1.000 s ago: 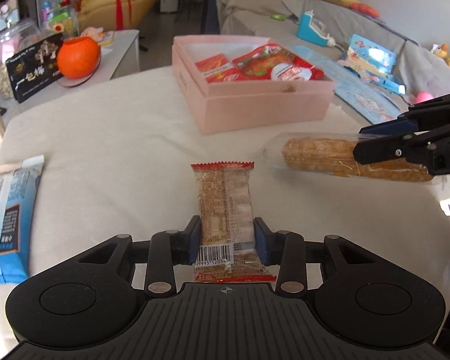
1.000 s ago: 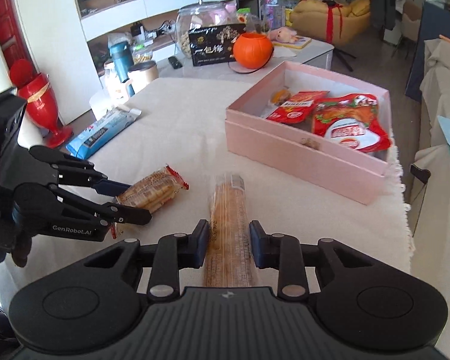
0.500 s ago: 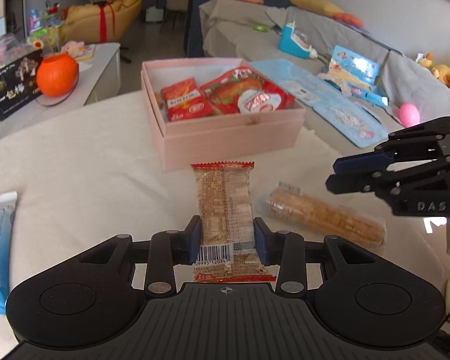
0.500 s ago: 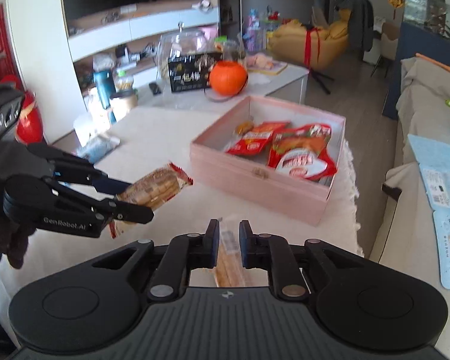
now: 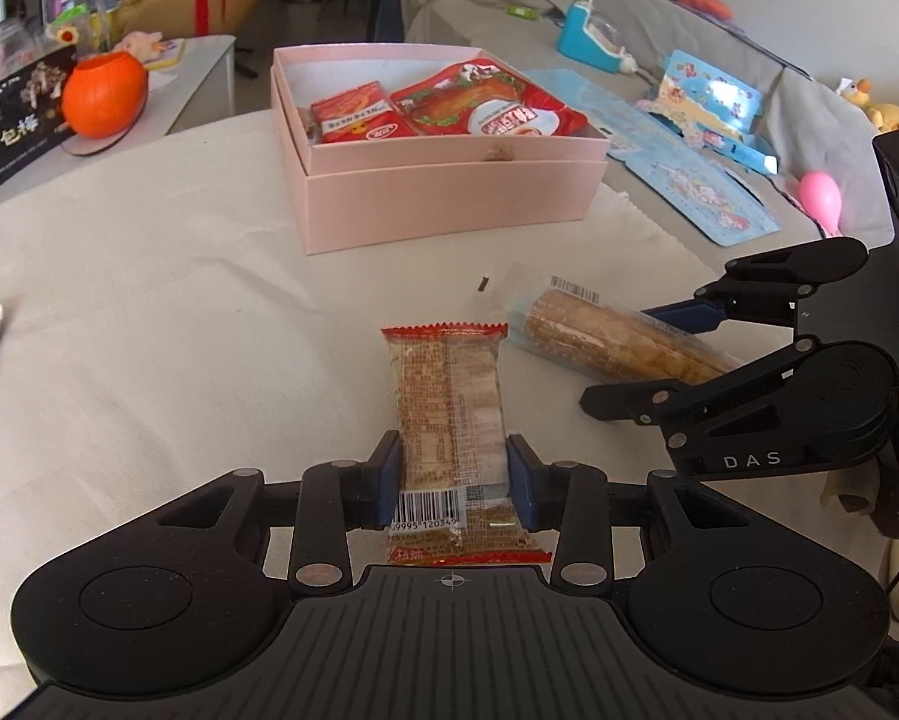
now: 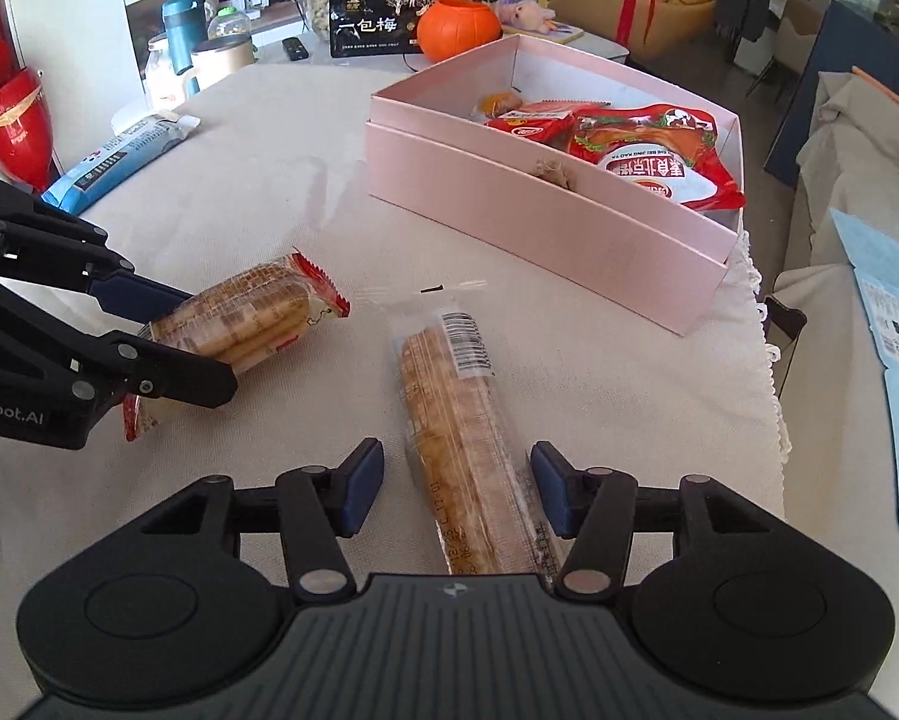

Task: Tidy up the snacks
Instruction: 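Lift the long bread-stick packet with the right gripper while the left lifts the wafer packet, then drop the bread-stick packet into the pink box with the right gripper while the left drops the wafer packet in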

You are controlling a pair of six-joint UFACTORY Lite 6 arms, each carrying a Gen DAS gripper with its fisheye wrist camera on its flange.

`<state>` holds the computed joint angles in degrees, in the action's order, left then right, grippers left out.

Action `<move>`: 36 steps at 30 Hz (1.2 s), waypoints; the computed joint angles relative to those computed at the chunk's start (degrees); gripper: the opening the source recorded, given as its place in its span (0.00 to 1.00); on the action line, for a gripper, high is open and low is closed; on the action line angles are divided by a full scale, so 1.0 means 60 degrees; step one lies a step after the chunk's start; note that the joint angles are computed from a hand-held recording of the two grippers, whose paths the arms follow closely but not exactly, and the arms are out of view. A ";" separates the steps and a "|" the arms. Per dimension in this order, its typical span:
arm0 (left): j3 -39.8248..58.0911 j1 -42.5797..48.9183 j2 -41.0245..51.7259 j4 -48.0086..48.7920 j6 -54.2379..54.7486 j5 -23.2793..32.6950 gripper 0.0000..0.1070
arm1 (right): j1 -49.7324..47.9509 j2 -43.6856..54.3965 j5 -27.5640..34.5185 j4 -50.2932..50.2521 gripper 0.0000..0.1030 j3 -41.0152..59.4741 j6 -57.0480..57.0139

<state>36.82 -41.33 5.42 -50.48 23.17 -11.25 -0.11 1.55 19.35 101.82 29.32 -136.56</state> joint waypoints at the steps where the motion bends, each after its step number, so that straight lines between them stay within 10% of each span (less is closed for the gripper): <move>1: 0.0061 0.0120 -0.0008 0.0386 -0.0155 0.0233 0.39 | -0.0045 -0.0005 0.0039 -0.0072 0.53 -0.0017 0.0051; 7: -0.0031 0.0271 0.0088 0.2826 -0.2651 -0.0022 0.39 | -0.0168 -0.0757 0.0077 -0.0298 0.28 -0.0390 0.0098; 12: 0.0396 0.0286 -0.0196 0.0791 -0.0411 -0.0026 0.39 | -0.1407 -0.1390 0.1723 -0.3690 0.27 0.0246 0.3734; 20: 0.3216 0.0900 0.0421 -0.1404 0.2926 -0.0319 0.39 | -0.2319 -0.2147 0.2908 -0.4398 0.26 0.1654 0.5457; 27: 0.8033 0.2724 0.4772 0.1390 -0.0521 0.0828 0.40 | -0.1881 -0.2055 0.2596 -0.4286 0.26 0.2825 0.6308; 32: 0.5891 0.3060 0.3245 0.5514 -0.5305 -0.0278 0.40 | -0.1255 -0.1553 0.1841 -0.4386 0.26 0.3953 0.7174; 36: 0.4289 0.3899 0.1797 0.6535 -0.5259 -0.0032 0.40 | -0.0588 -0.0141 0.1834 -0.5535 0.26 0.6129 0.9230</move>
